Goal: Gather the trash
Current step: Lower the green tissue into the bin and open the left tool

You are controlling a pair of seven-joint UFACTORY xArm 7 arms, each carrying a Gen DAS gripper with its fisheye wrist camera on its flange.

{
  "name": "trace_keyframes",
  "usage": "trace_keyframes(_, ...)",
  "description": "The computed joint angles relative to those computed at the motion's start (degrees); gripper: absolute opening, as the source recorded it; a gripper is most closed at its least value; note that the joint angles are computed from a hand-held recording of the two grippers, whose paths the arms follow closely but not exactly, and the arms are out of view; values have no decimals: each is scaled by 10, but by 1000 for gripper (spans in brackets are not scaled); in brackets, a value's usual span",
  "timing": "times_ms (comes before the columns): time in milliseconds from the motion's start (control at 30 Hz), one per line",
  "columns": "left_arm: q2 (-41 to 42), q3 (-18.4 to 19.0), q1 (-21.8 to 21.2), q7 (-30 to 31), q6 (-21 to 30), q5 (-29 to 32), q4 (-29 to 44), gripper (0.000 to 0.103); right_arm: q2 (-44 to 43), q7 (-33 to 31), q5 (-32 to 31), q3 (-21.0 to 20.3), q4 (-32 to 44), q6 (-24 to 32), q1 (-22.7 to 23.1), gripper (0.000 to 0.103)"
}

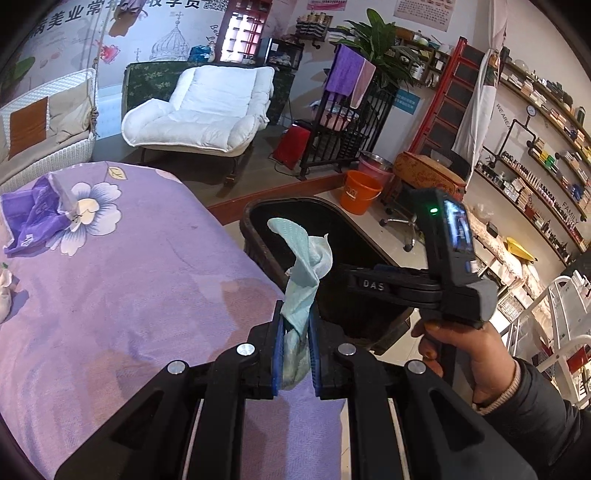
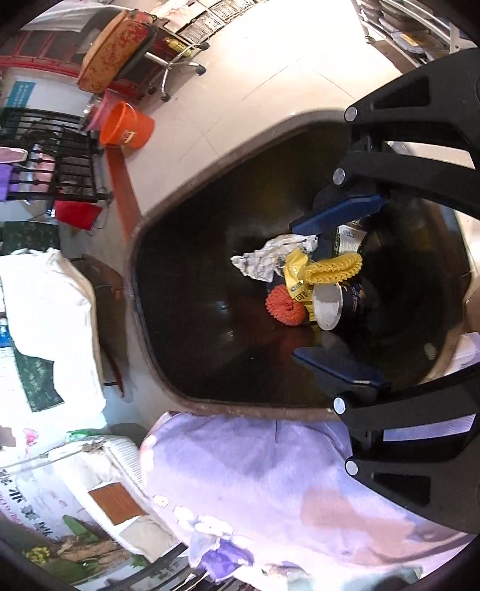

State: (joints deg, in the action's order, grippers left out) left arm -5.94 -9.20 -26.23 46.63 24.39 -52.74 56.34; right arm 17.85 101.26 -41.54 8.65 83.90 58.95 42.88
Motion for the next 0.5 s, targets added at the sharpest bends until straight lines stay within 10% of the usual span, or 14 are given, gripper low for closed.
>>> trace_keyframes(500, 100, -45, -2, -46, 34, 78, 99, 13, -75, 126, -66, 50, -40, 170, 44, 71)
